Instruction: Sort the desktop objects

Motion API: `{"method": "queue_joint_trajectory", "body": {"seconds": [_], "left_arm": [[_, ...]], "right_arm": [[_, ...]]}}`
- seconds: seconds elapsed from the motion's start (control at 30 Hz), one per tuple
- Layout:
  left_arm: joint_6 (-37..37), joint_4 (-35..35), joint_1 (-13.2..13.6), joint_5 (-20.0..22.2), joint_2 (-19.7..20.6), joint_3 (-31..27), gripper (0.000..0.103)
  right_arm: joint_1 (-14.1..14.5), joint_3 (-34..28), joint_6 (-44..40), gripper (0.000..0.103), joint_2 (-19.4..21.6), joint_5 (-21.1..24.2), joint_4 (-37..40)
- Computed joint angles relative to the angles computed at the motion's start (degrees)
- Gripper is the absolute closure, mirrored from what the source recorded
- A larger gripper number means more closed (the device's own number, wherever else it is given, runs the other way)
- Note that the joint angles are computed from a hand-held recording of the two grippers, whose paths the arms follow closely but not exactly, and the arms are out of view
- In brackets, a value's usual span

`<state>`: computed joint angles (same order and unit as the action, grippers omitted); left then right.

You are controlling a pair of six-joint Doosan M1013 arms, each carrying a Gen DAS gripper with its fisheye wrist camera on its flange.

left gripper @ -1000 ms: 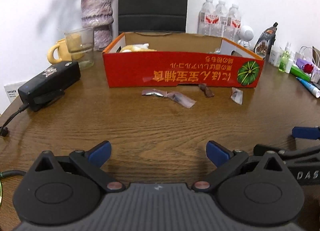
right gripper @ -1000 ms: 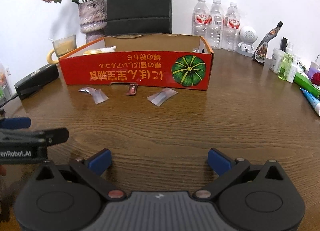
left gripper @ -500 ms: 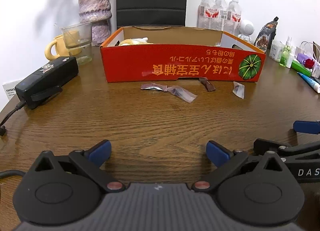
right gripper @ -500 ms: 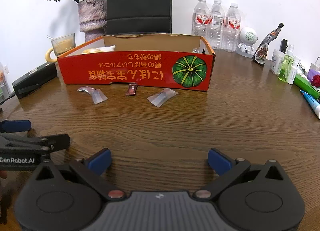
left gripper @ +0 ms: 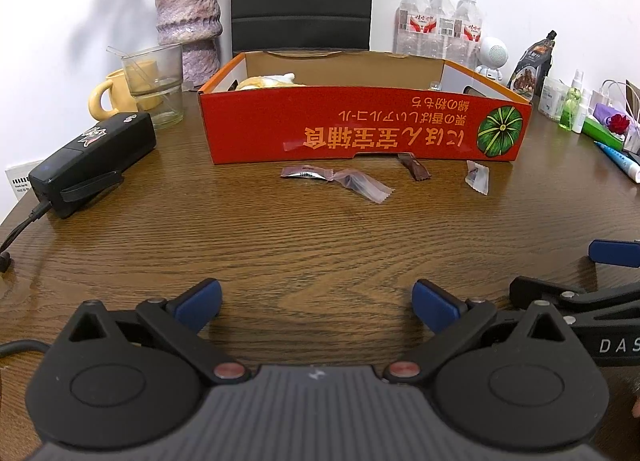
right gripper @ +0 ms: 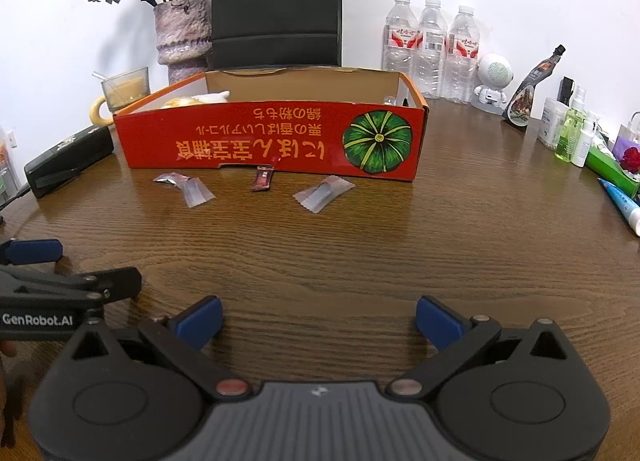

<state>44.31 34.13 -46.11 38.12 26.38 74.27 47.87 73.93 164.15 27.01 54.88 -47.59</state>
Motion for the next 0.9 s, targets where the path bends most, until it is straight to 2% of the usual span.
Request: {"method": "queue_joint_trajectory", "body": {"seconds": [0.9], "left_arm": [[-0.06,0.17,-0.01,-0.06,0.03,0.05,0.000]], "right_arm": [[0.28,-0.97,0.77,0.000,0.66,1.08,-0.39]]}}
